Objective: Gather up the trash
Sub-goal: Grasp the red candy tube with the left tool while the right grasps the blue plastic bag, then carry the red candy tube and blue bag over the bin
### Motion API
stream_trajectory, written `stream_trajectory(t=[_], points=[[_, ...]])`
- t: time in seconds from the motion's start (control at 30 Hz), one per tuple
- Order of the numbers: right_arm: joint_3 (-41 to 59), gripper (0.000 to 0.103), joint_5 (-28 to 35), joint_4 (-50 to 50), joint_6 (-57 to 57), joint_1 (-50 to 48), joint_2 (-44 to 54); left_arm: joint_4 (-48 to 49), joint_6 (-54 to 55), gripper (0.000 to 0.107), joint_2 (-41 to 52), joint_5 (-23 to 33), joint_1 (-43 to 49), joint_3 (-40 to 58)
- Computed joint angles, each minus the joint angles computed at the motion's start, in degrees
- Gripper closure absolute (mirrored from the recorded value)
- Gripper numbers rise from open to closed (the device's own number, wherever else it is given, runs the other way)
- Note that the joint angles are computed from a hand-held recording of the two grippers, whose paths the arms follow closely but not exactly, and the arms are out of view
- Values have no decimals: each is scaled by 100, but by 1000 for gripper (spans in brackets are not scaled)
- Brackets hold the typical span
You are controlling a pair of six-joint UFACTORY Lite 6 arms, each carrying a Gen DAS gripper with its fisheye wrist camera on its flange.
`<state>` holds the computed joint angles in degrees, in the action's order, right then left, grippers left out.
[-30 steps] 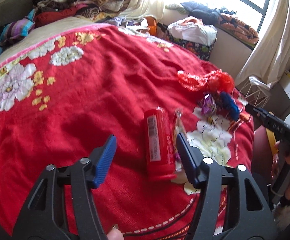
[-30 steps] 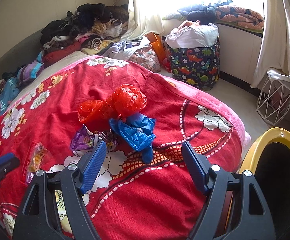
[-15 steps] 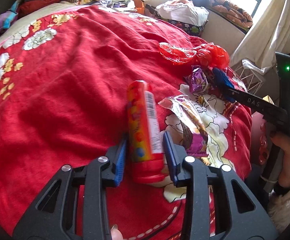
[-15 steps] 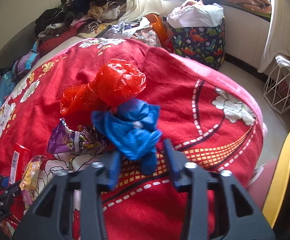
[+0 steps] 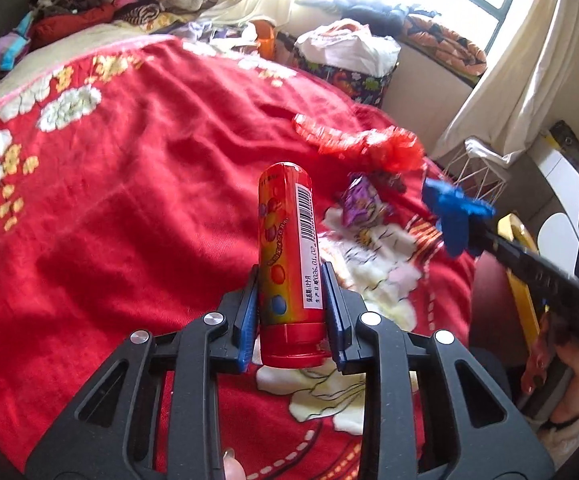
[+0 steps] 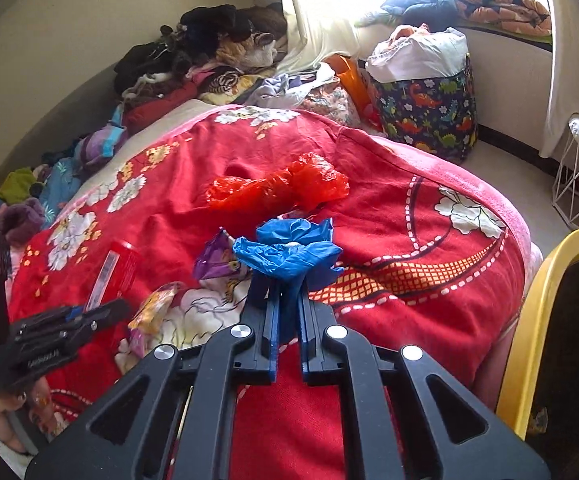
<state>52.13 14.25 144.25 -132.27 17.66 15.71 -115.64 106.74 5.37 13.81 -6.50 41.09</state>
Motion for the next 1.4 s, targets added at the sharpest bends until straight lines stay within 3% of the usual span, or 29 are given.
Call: stream_trajectory(t=[0.6,0.97,1.4], points=[[-1220,96,-53,-904,954,-199,-1915,1060,-1248,85,-943,-220,-516,161],[-1786,96,-186,-1665,1675,-424,-2906,995,-1307,85,-1099,-464,-1106,296],[-2350,96,-177,-3285,3216,-1035,-3951,624,-964,85,-1049,-733,-1788,558]])
